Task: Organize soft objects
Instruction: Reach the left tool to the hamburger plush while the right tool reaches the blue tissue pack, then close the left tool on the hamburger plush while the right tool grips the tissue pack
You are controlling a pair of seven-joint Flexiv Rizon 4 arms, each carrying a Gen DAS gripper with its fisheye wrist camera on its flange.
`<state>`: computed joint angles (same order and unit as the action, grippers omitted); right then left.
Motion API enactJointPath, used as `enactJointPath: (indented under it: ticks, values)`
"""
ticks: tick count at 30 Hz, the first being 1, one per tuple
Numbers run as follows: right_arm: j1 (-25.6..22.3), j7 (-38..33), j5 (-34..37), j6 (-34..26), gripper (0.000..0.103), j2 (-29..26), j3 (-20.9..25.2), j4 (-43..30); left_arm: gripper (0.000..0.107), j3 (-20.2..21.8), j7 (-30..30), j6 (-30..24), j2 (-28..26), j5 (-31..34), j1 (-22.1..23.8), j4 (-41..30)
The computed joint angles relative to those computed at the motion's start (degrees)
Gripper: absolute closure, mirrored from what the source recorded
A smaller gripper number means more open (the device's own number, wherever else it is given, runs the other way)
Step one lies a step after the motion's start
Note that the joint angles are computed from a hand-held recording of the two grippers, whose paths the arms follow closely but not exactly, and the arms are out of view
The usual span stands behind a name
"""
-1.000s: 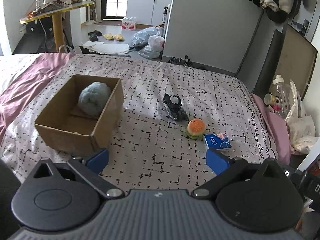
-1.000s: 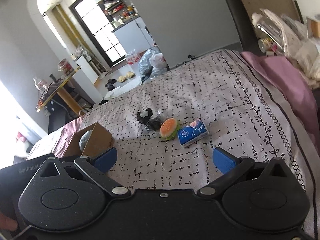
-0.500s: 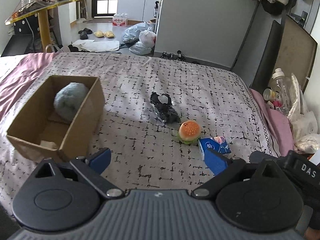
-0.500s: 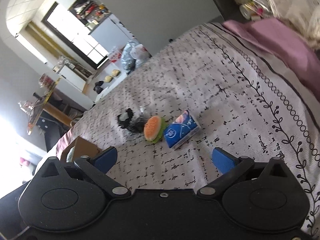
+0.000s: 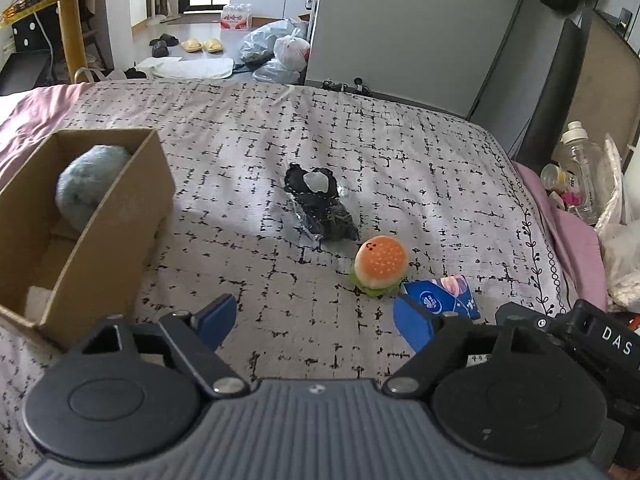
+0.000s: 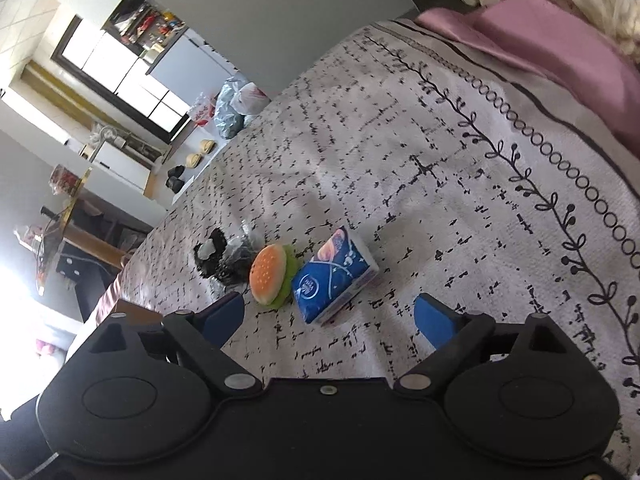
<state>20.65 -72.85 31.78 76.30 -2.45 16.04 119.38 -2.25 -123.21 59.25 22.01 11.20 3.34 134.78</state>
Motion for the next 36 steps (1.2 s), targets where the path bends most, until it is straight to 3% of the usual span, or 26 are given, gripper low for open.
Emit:
enactJointPath:
  ticks: [16,25,28,30,36]
  values:
    - [-3.75,-4.59,11.45,-5.48,0.032,-6.82,1.95,-7.17,0.029,1.29,2.8,7.57,-12.27,-2.29,-2.07,-2.92]
    - [-4.83,-4.04,12.76,-2.83,0.035,-10.3,3.1,-8.97,0.03,2.71,3.81,9.7,-17.78,-3.86,-3.55,-4.77]
    - [-4.55,-3.01,10.77,-1.81,0.047,-11.73,3.22,-9.48,0.03,3.17,4.29,10.69,-18.99,-4.45,-3.97,-5.01]
    - [-4.18,-1.13,8.32,-1.29,0.064,-12.24,3.01,-9.07,0.03,3.38,4.7,11.38,-19.87,-4.49,-4.17,-5.34]
    - [-6.61,-1.82,9.72,-0.12,0.072,-12.67,5.3,-8.98,0.03,3.86,4.15,12.39,-22.42,-3.13,-4.71,-7.36]
